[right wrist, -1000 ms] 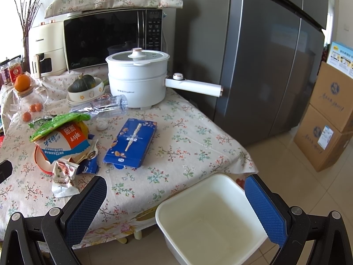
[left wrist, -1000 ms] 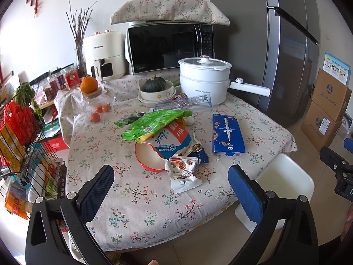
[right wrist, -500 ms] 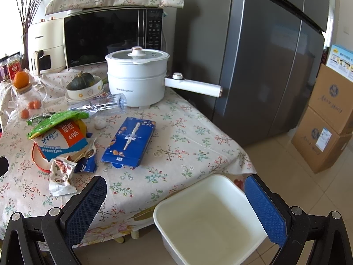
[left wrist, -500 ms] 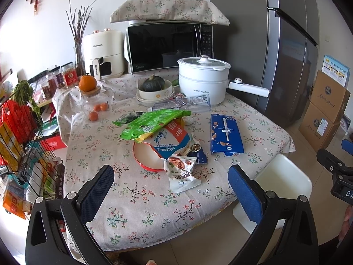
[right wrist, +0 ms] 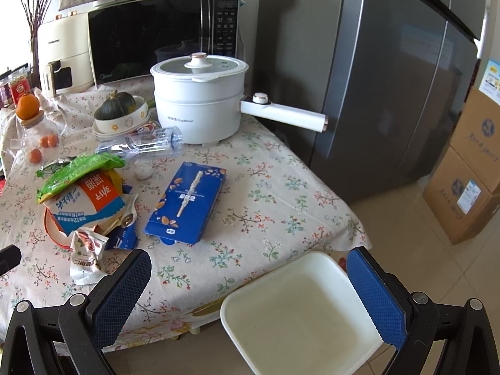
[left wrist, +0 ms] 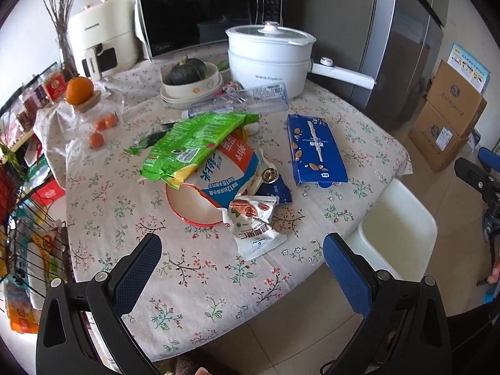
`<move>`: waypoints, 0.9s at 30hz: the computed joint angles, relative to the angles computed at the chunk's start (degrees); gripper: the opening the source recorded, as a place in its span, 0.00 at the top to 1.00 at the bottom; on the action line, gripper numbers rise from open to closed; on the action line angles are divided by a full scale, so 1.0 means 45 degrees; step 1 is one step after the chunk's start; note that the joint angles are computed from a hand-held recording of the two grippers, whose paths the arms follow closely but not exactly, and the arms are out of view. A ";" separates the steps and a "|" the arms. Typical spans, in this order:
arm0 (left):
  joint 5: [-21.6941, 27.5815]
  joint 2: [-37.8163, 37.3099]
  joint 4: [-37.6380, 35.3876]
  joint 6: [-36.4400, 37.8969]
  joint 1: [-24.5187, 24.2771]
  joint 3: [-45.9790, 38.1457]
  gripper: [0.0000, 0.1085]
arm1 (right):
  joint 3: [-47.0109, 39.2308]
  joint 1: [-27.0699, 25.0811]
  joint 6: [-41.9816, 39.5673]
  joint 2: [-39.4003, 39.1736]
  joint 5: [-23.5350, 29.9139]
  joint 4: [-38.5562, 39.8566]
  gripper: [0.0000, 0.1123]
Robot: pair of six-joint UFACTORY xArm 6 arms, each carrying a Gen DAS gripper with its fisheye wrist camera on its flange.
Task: Collect trash
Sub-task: 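Grasp the green onion-ring bag with the left tool while the right tool grasps the white nut packet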
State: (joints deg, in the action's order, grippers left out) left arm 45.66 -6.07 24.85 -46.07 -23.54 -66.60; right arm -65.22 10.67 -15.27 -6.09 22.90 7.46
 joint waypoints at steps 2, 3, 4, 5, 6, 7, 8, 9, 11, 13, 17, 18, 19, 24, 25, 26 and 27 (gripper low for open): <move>0.0002 0.0544 -0.0930 0.0932 0.0476 -0.0470 0.05 | -0.0956 0.0051 -0.0006 0.0717 0.0555 -0.0336 0.09; -0.0049 0.0812 -0.1230 0.1252 0.0700 -0.0666 0.05 | -0.1416 0.0080 -0.0015 0.1086 0.0842 -0.0431 0.09; -0.0110 0.1049 -0.1570 0.1510 0.0943 -0.0808 0.05 | -0.1867 0.0107 -0.0067 0.1452 0.1176 -0.0419 0.09; -0.0248 0.1279 -0.1980 0.1672 0.1204 -0.0889 0.05 | -0.2288 0.0124 -0.0145 0.1817 0.1506 -0.0299 0.09; -0.0674 0.1386 -0.2579 0.1842 0.1485 -0.0727 0.05 | -0.2639 0.0136 -0.0177 0.2155 0.1779 -0.0152 0.09; -0.1276 0.1503 -0.3260 0.2041 0.1784 -0.0522 0.05 | -0.2811 0.0121 -0.0258 0.2420 0.1886 0.0122 0.09; -0.1691 0.1659 -0.3910 0.2251 0.2042 -0.0402 0.05 | -0.2891 0.0098 -0.0357 0.2657 0.1933 0.0468 0.09; -0.1781 0.1929 -0.4546 0.2537 0.2243 -0.0511 0.08 | -0.2990 0.0063 -0.0345 0.2883 0.2163 0.0629 0.09; -0.2097 0.2338 -0.5538 0.3092 0.2500 -0.0608 0.14 | -0.3677 -0.0007 -0.0390 0.3536 0.3462 0.0639 0.09; -0.2390 0.2572 -0.5867 0.3108 0.2659 -0.0616 0.19 | -0.4092 -0.0048 -0.0425 0.4001 0.3956 0.0620 0.09; -0.2351 0.2628 -0.6348 0.2788 0.2782 -0.0627 0.24 | -0.4468 0.0022 -0.0064 0.4500 0.3934 -0.0209 0.09; -0.2150 0.2538 -0.5831 0.2463 0.2733 -0.0646 0.24 | -0.4624 0.0023 -0.0043 0.4603 0.4031 -0.0258 0.09; -0.1831 0.2497 -0.5000 0.2089 0.2593 -0.0772 0.24 | -0.4733 0.0024 -0.0066 0.4691 0.4080 -0.0219 0.09; -0.1009 0.2528 -0.1117 0.0987 0.2028 -0.1341 0.24 | -0.5208 0.0077 -0.0040 0.4985 0.4412 0.0049 0.09; -0.0972 0.2636 -0.0706 0.0962 0.2004 -0.1487 0.24 | -0.5291 0.0094 -0.0025 0.5038 0.4447 0.0065 0.09; -0.0947 0.2778 -0.0357 0.0949 0.2007 -0.1649 0.25 | -0.5355 0.0109 -0.0005 0.5081 0.4466 0.0069 0.09; -0.0953 0.2937 -0.0030 0.0925 0.2020 -0.1803 0.27 | -0.5395 0.0135 0.0041 0.5125 0.4427 0.0038 0.09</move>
State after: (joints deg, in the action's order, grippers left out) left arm 41.37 7.15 24.71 -41.91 -14.45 -74.71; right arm -89.50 11.27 -15.08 16.98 42.82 7.63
